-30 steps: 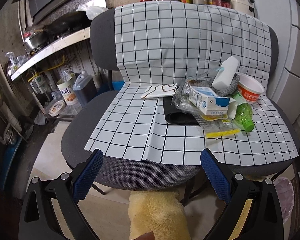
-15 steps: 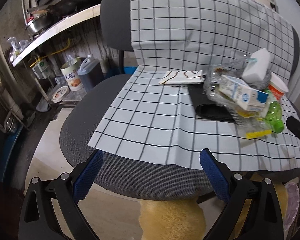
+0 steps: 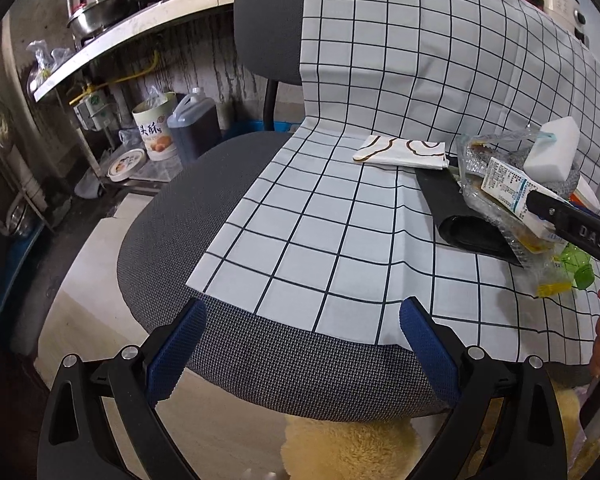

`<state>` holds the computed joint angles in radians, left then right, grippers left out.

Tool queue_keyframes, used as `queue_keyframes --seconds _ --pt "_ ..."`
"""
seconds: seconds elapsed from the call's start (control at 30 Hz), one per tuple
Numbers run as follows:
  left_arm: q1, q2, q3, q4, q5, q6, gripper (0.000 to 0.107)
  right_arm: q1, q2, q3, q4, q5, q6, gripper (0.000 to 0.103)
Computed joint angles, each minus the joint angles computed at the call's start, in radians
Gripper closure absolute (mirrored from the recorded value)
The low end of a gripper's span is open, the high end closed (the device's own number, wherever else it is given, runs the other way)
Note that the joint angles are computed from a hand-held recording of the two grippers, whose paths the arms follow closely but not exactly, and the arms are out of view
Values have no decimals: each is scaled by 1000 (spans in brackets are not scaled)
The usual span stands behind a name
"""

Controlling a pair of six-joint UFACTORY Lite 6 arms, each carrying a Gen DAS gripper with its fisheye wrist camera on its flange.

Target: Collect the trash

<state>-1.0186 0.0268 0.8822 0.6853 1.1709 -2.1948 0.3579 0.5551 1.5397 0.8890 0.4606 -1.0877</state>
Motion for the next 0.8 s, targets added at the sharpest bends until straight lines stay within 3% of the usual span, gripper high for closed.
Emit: queue_keyframes --seconds 0.2,0.33,0.47,0.6,0.8 --pt "-39 10 25 -5 29 -19 11 -72 -140 -157 214 77 -236 31" --pt "-75 46 80 43 58 -23 11 -230 -287 -278 297 264 -385 31" --pt "-39 135 213 75 47 87 12 -405 -403 -383 401 296 -589 31" --pt "26 251 385 137 10 217 12 -540 -368 -366 472 324 -707 30" --pt "179 424 643 184 -122 448 16 -613 -190 -192 425 379 -633 30"
